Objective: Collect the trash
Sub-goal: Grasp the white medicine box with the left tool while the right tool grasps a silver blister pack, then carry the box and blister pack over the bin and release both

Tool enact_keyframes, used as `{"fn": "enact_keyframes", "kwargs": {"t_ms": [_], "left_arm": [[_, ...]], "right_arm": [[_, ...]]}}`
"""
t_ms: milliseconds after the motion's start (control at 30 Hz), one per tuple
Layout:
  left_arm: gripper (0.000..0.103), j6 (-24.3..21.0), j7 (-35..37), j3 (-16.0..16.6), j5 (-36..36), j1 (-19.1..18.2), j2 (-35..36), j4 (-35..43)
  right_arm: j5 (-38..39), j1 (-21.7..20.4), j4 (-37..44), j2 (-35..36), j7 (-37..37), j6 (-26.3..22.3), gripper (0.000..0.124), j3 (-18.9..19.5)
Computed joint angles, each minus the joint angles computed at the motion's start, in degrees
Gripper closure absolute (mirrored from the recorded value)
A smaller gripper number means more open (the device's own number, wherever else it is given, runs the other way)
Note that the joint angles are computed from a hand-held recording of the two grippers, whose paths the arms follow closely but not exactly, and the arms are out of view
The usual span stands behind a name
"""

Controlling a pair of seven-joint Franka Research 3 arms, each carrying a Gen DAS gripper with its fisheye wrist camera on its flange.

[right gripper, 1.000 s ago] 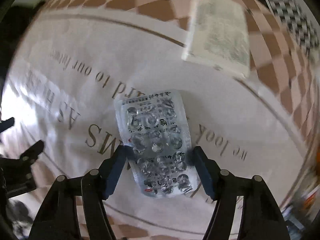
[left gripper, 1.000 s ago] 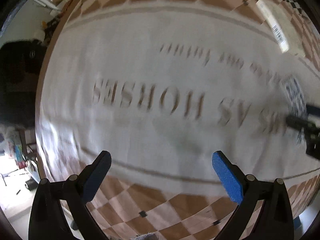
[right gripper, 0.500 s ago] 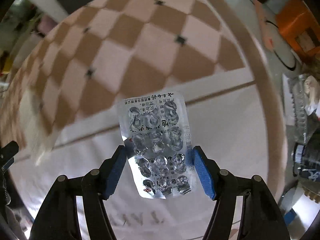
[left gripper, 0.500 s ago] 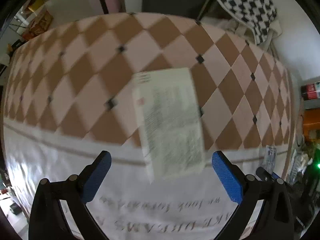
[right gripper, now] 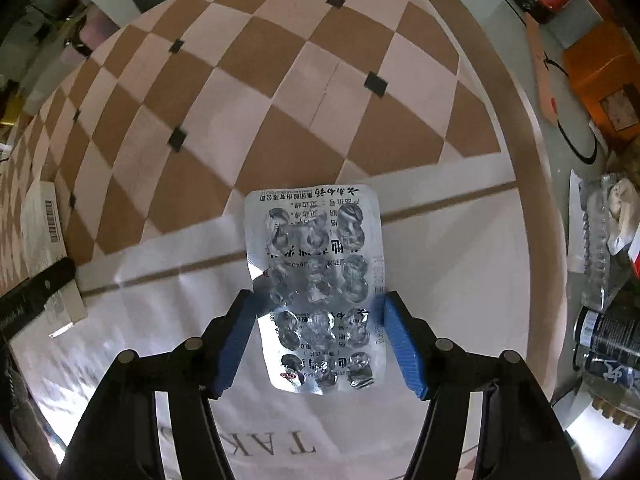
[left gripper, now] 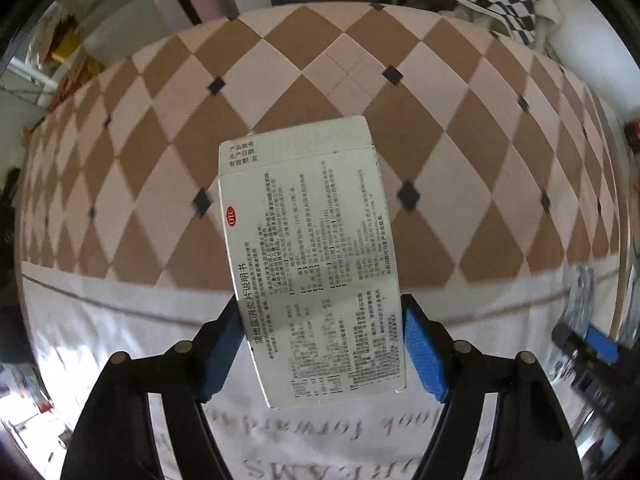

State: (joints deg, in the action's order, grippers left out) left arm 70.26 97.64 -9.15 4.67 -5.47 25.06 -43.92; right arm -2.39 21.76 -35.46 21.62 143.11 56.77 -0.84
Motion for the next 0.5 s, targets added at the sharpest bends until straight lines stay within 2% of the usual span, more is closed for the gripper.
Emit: {"fn": "enact_keyframes", "kwargs": {"t_ms": [100,167,233,433,500], "left_arm": [[0.03,6.9,3.3,0.1,-1.8,2.9,-10.8,-14.3],[0.03,9.8,4.7,0.4,-3.0,3.9,-15.1,-19.1],[0.03,12.6,7.7,1.5,-3.8,5.3,-20.7,-25.3],[0.03,15.7,15.9,6.0,-8.3,8.5,-32.6,-33.9],[0.03,16.7,20.5,9.1,-10.8,9.8,-37.0,-37.3]], "right_arm": [[-1.0,1.5,-7.2,-5.6,1.8,5.5,0.057,0.7],[-1.8,3.0,-11.8,-9.5,4.8,9.2,0.057,1.9],[-3.0,4.2,-12.5,-10.8,6.9,10.2,0.057,3.2],[-10.1,11.6,-11.1,-13.4,12.8,9.8,0.057,7.8],[-11.3,15.2,-13.4,-15.0,17.6,11.1,0.057,9.7]]}}
